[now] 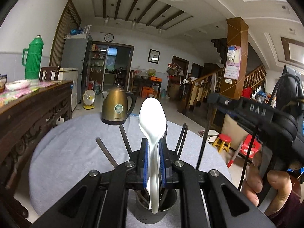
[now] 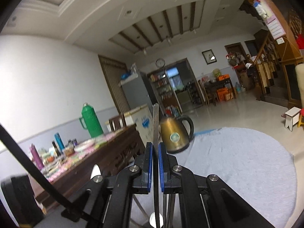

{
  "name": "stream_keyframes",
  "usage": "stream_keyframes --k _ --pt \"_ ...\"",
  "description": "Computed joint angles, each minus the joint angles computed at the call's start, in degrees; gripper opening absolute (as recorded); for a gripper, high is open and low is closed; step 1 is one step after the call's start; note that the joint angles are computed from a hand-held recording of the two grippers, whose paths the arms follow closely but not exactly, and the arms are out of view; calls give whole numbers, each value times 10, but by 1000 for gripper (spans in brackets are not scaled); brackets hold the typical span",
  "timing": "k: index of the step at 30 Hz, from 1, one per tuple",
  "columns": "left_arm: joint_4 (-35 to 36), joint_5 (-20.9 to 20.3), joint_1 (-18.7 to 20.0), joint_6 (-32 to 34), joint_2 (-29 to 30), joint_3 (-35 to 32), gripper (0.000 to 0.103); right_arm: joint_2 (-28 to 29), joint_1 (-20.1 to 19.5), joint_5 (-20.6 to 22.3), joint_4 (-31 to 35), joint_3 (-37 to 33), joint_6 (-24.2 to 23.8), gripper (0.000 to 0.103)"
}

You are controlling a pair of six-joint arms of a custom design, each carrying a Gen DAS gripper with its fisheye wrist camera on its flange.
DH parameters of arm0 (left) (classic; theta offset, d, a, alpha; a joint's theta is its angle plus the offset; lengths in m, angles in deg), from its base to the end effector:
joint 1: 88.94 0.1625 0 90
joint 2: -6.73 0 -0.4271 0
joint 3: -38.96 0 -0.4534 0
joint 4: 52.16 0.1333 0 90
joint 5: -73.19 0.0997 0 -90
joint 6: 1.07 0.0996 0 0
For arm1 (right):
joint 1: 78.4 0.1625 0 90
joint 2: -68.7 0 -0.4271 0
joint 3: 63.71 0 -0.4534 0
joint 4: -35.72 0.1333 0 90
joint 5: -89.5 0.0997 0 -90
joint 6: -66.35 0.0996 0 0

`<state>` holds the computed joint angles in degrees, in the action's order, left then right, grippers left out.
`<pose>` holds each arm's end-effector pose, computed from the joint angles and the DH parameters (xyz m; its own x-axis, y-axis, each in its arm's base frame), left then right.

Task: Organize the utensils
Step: 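Lower the white spoon and dark chopstick into the cup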

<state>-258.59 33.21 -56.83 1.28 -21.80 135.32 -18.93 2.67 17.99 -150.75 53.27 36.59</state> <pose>-0.4478 -0.5285 -0.0209 -0.8047 0.2529 -0.5371 0.5936 0.3414 -0.7287 0.0793 -0.5577 0.4221 -0.8827 -0.3134 0.3503 -0.4352 0.2632 -0.8610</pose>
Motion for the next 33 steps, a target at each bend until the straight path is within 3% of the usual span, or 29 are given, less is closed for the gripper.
stream_keyframes --k 10,18,33 --pt "-56 -20 14 -1 38 -20 12 47 1 4 -135 9 18 7" --pt "-84 -16 17 22 60 -28 12 53 -3 -5 -143 24 -3 7" --pt "-55 -19 21 11 57 -9 12 29 -12 -14 -130 72 -87 7"
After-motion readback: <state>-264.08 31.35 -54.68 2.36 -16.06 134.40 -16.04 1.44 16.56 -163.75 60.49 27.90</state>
